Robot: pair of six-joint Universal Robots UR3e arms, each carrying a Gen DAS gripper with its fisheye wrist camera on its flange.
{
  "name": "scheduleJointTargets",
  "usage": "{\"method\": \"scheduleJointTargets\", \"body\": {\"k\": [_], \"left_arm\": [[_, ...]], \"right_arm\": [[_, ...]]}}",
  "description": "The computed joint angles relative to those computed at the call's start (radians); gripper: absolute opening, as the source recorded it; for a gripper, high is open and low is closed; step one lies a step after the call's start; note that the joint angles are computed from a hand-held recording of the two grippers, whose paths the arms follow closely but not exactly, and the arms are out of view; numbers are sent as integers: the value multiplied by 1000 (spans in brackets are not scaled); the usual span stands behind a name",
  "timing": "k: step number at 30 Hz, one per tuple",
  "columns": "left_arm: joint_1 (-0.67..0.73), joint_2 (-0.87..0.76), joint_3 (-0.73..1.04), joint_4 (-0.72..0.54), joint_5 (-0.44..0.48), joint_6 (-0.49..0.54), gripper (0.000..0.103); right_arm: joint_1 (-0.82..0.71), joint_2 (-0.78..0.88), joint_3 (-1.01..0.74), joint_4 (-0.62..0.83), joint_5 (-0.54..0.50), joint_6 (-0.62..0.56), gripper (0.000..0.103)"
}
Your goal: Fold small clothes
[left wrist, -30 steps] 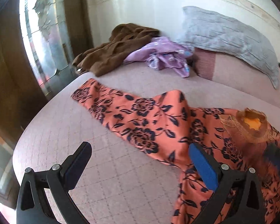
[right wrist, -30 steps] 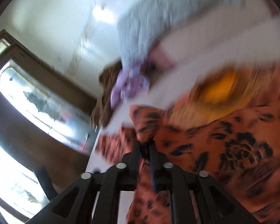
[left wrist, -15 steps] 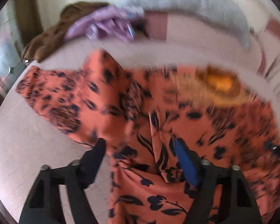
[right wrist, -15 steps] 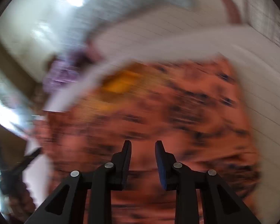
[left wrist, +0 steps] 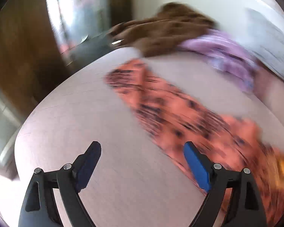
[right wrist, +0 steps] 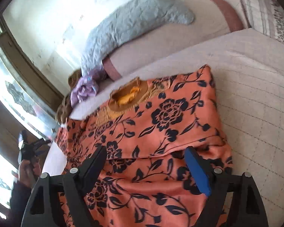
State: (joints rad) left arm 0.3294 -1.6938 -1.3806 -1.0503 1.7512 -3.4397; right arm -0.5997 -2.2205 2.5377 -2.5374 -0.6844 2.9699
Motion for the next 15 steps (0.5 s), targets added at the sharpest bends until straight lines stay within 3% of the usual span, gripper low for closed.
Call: {"method": "scheduleJointTargets", "body": {"k": [2, 4, 5, 6, 8, 9, 10, 13, 15], "left_arm": [[107, -65, 92, -53, -82, -20, 89], [209, -132, 175, -105, -276, -40, 88], [247, -179, 223, -134, -369, -64, 78], [255, -206, 242, -130, -402, -86, 70], [252, -278, 285, -110, -466, -132, 32], [244, -316, 319, -113, -492, -142, 24], [239, -356, 355, -116, -507, -145, 7], [235, -385, 327, -34, -490, -208, 1], [219, -342, 281, 22, -456, -209, 0]], "right_arm": [[34, 71, -9, -64, -53, 17, 85], [89, 180, -38, -172, -70, 78, 85], [108, 225, -40, -241, -79, 104, 85], [120, 255, -46, -288, -84, 116, 84], [167, 333, -65, -395, -112, 155, 79], [177, 353, -68, -424, -121, 161, 75], [178, 363, -70, -432, -126, 158, 73], [164, 387, -78, -435, -126, 153, 65], [145, 384, -76, -429, -122, 149, 52]]}}
